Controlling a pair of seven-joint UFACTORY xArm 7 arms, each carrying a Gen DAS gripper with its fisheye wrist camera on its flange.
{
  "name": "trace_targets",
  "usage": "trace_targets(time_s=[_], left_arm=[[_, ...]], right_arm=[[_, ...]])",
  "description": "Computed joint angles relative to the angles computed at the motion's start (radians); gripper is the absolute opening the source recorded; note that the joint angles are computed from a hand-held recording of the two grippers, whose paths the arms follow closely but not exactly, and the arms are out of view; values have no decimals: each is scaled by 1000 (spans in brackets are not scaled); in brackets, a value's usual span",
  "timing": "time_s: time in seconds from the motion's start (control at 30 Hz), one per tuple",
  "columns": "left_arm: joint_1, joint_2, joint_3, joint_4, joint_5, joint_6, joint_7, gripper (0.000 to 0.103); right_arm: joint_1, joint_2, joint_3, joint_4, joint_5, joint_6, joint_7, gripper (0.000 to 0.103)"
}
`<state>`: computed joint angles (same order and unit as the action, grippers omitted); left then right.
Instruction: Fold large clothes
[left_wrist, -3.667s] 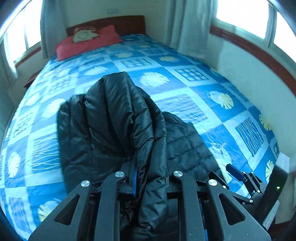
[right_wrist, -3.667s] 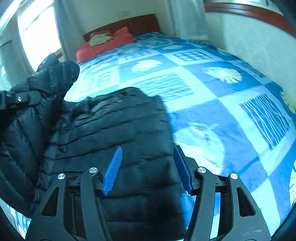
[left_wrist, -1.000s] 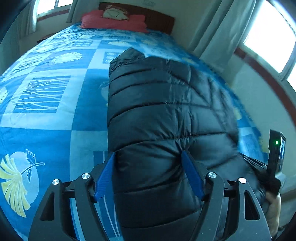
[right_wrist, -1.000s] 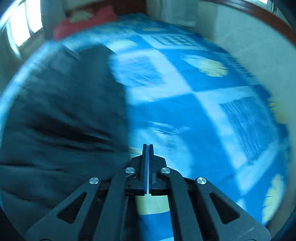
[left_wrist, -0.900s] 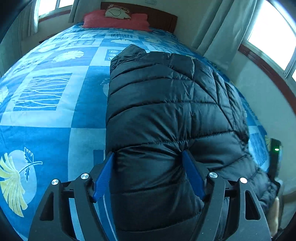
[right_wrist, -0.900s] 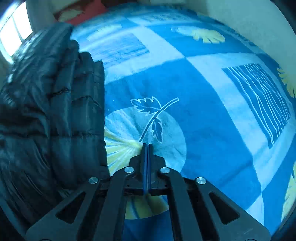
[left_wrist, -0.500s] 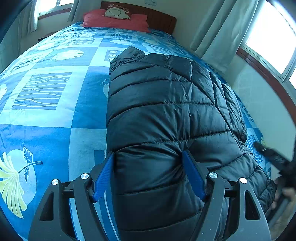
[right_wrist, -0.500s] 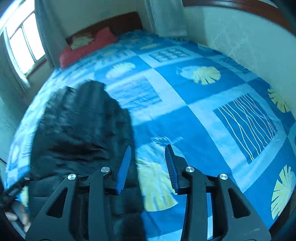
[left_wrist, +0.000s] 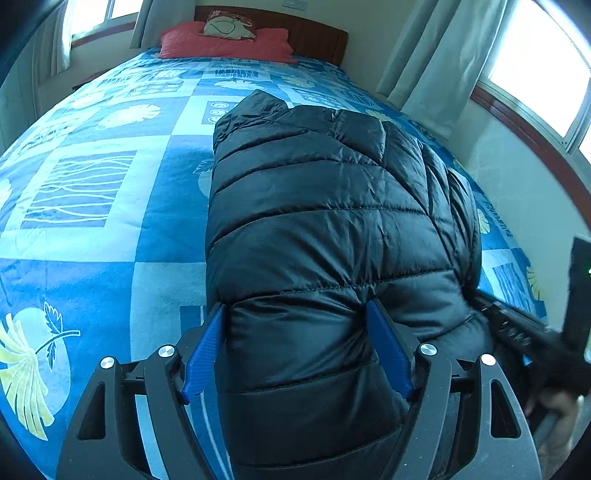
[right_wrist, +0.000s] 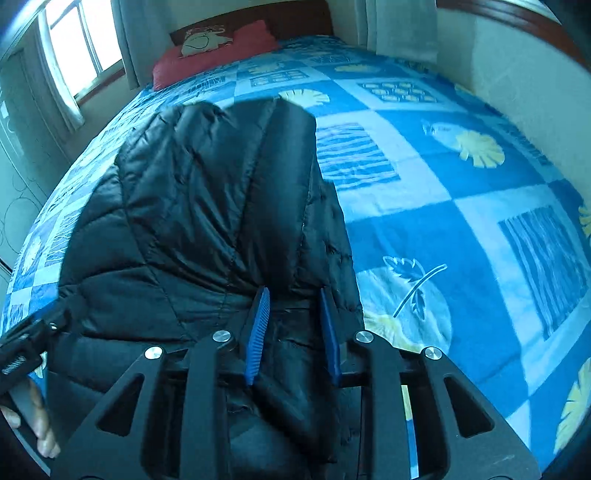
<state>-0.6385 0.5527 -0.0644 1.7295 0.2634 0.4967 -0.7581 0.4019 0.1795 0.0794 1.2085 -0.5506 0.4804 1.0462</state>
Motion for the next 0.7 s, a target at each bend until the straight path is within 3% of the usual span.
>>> trace_targets(time_s=[0.1, 0.23, 0.3, 0.47, 0.57, 0.63, 0.7], left_arm=[[-35, 30, 33, 32, 45, 5, -36, 79], [-45, 48, 42, 44, 72, 7, -47, 81], [-31, 44, 29, 42, 60, 8, -31, 81], [0, -15, 2, -9, 18, 5, -5, 80], [-12, -82, 29, -80, 42, -64, -64, 80], [-30, -86, 57, -69, 98, -81, -102, 80], [-28, -33, 56, 25, 123, -39, -81, 80]], right_arm=[[26, 6, -43, -48, -156, -83, 147, 27], [38, -4, -57, -75, -301, -112, 295, 27], [25, -6, -39, -68, -281, -95, 271, 27], [5, -47, 8, -34, -127, 30, 142, 43], [1, -95, 28, -15, -107, 90, 141, 45], [-5, -96, 38, 20, -129, 80, 137, 48], [-15, -63, 39, 64, -134, 39, 101, 50]])
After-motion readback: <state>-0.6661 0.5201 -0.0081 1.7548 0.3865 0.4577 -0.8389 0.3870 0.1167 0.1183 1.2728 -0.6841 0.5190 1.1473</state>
